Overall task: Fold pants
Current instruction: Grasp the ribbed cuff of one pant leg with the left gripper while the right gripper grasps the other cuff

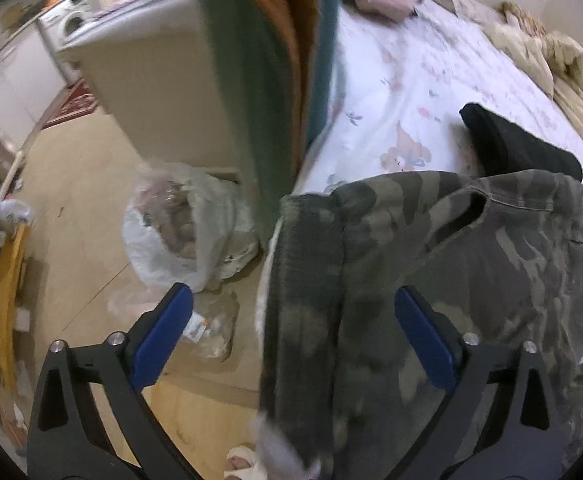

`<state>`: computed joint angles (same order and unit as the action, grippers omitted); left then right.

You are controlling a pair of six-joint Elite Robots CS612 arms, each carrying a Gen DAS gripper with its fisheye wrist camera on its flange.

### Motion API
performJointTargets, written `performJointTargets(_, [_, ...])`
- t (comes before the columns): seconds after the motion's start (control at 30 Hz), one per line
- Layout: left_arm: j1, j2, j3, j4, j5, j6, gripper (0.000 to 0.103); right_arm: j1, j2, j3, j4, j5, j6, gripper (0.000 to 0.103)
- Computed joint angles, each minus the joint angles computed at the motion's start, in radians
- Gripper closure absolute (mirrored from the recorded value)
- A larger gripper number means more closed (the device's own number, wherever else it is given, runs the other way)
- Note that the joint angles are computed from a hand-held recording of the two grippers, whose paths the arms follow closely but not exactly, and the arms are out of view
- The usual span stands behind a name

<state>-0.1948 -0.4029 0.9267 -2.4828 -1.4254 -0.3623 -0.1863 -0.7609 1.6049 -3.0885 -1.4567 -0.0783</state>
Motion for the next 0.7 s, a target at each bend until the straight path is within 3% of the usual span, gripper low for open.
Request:
performJointTargets(0.1, [0.01,0.054,-0.088,0.037,-0.013,0.006,0.007,0.002,0.014,-0.021,0.036,-0.033,0.005,0.0])
performJointTargets(0.23, [0.037,0.127,-0.209,0.118,-0.143,-0.01,0.012,0.004,0.027,-0.039,0.066,-0.066,0.0,0.0])
performJointTargets(0.3, [0.05,0.145,-0.235,0.106,-0.244,-0.007,0.049,-0.002,0.031,-0.053,0.094,-0.058,0.015,0.0])
performJointTargets(0.33, [0.05,0.145,-0.242,0.114,-0.251,0.003,0.05,-0.01,0.036,-0.068,0.114,-0.038,0.035,0.0])
performJointTargets(0.37, [0.045,0.137,-0.234,0.104,-0.229,0.014,0.057,-0.019,0.045,-0.093,0.136,-0.022,0.053,0.0])
performJointTargets(0.53, [0.025,0.113,-0.217,0.121,-0.154,0.038,0.07,-0.061,0.139,-0.304,0.215,-0.045,0.176,0.0])
performJointTargets(0.7, [0.001,0.079,-0.186,0.12,-0.056,0.104,0.083,-0.084,0.318,-0.654,0.405,-0.216,0.098,0.0])
